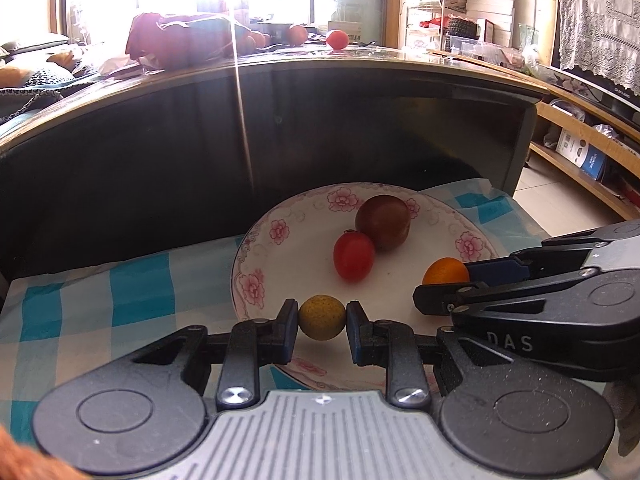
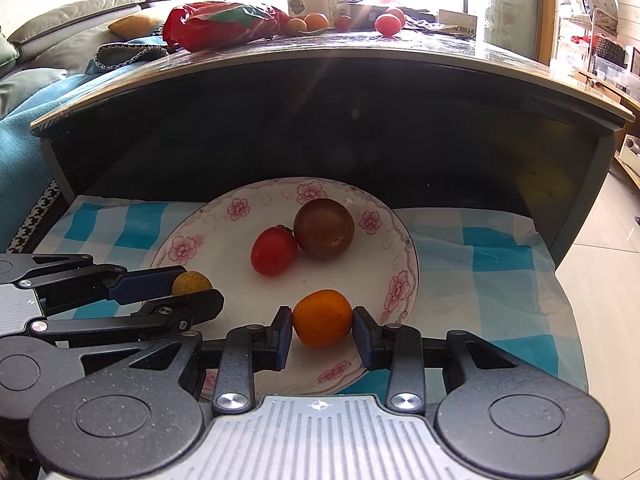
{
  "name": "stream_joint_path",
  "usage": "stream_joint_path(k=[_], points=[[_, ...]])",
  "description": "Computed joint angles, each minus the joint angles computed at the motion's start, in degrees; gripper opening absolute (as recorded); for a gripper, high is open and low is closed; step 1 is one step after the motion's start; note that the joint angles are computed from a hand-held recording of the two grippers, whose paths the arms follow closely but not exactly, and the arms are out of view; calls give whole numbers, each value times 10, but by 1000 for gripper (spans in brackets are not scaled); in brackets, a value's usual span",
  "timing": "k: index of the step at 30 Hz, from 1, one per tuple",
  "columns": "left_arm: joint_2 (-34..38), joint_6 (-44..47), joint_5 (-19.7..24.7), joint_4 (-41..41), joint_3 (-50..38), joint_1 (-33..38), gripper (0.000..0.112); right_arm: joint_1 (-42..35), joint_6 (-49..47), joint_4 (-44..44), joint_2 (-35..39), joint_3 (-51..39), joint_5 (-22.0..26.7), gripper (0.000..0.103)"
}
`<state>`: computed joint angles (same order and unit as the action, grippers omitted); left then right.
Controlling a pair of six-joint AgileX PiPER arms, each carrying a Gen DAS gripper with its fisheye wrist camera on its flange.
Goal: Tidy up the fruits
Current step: 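Carry the kiwi and mandarin into the white bowl and open both tools, then lift both tools away from the bowl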
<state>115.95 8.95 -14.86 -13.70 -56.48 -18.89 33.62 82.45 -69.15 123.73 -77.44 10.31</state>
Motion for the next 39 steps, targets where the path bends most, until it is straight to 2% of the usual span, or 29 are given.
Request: stream_joint_path(k=[3,5,7,13,19,23,29,33,34,37,39], points=[[6,2,8,-10,-8,2,35,-3,8,-7,0,0,-8,31],[6,5,10,-13,-11,3,36,-2,53,-53,-1,3,-5,36],[4,25,10,-31,-11,1,38,-4,61,-59,-2,4,-7,36],[-16,21,17,-30,-5,4,48,-5,125,-116,-16,14,-3,38],[-63,77,18,-78,23,1,50,-3,214,-198,-46,35,3,40],[-117,87,34,-93,53,8,50,2,268,-245,-74,55,9,40],[-216,172,44,-182,117,17,51,16,301,-252,-132,99,25,40],[-278,216,53,-246,161,14,51,38,238,-187,-171,127,44,41],[-293,227,54,-262,174,11,51,47,245,-193,-185,141,51,41],[-335,217,59,-264,214,5,51,69,237,-169,-222,177,65,43],[-363,277,59,-323,242,-5,51,87,239,-159,-244,202,76,43]])
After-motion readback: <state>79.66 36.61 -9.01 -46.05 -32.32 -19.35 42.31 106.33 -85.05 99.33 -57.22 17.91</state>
